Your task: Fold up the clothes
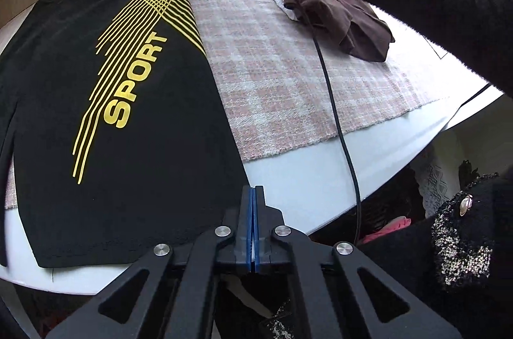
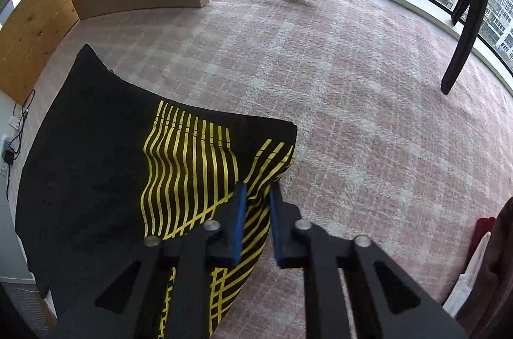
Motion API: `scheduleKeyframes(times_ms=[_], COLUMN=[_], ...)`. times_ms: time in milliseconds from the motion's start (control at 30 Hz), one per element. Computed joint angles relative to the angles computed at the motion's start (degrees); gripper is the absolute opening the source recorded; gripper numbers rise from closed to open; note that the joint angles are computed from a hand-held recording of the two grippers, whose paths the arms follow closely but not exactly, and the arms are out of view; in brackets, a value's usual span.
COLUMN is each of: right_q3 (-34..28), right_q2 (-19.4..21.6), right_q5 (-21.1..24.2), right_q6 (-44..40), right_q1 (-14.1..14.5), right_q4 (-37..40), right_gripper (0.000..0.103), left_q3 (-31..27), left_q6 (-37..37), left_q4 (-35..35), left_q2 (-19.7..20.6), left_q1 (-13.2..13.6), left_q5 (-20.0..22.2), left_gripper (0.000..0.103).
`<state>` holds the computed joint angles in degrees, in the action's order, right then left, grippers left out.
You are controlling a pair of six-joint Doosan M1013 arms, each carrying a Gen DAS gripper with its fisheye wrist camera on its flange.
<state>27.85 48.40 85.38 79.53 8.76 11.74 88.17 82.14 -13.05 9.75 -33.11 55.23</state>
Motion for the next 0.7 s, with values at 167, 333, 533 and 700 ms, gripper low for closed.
scheduleKeyframes(times_ms=[167,333,533,700], right_q3=[2.06,1.54,1.57,0.56], right_q2=[-1.49,-1.67,-1.81,-1.12], right_q5=[-2.05,-0.74,-1.91,-1.39], right_q6=[-0.90,-3.02,-4.00,-3.44], right_q1=[-1.40,-1.20,-0.02,0.07], right_q4=[1.94,1.11,-1.35,-1.79], right_gripper=[0.004,0.012,0.037,0.037], left_q3=[-0.38,-1.60,-1.79,-1.67], left_q6=[0.16,-6.85,-6.01,0.33], left_q4=[-1.94,8.16,7.66,0.34], left_q2=[-0.46,0.89,2.31,2.39], left_q1=[0.26,-1.34,-1.59,-1.78], left_q5=[-0.62,2.95,2.30,0.53], left_gripper=[0.000,0.015,0.015,0.000])
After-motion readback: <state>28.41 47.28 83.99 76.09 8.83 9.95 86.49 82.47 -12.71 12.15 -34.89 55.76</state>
